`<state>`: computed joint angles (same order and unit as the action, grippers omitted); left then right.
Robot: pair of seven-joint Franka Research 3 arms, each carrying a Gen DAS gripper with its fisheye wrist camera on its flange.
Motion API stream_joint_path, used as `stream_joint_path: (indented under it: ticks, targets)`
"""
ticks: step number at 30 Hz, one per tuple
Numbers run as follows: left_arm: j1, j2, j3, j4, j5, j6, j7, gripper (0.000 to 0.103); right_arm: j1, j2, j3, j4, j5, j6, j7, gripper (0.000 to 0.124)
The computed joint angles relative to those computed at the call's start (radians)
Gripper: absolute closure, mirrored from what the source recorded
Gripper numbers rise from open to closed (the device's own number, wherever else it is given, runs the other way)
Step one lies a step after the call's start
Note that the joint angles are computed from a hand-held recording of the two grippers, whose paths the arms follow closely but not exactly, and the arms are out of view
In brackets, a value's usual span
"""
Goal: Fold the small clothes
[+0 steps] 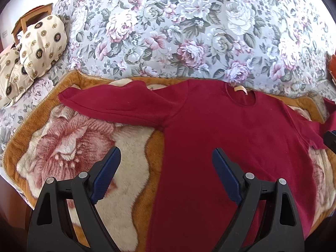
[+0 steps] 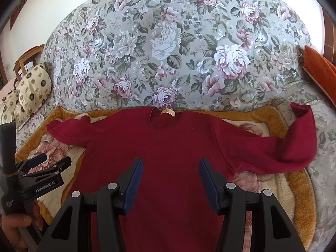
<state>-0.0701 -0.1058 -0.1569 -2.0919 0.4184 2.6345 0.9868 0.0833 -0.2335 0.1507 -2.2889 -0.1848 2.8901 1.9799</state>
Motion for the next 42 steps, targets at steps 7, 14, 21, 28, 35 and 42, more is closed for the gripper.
stream_joint_path:
  ticks: [7, 14, 21, 28, 35, 42]
  targets:
    - [0.029, 0.055, 0.035, 0.039, -0.066, 0.011, 0.034, 0.014, 0.037, 0.147, -0.013, 0.125, -0.052, -0.031, 0.037, 0.071]
    - [0.106, 0.136, 0.085, 0.119, -0.098, 0.001, 0.034, 0.014, 0.137, 0.285, -0.079, 0.247, 0.058, -0.043, -0.041, 0.071]
    - [0.216, 0.288, 0.126, 0.286, -0.268, -0.043, 0.053, 0.014, 0.188, 0.387, -0.119, 0.348, 0.116, -0.086, -0.094, 0.071]
    - [0.319, 0.494, 0.11, 0.512, -0.442, -0.077, 0.035, 0.014, 0.212, 0.422, -0.134, 0.379, 0.15, -0.107, -0.139, 0.071]
    - [0.299, 0.628, 0.135, 0.663, -0.335, -0.103, -0.012, 0.032, 0.221, 0.442, -0.136, 0.403, 0.184, -0.117, -0.183, 0.071]
    - [0.397, 0.549, -0.008, 0.572, -0.523, 0.04, 0.163, 0.097, 0.217, 0.433, -0.142, 0.39, 0.203, -0.113, -0.186, 0.071]
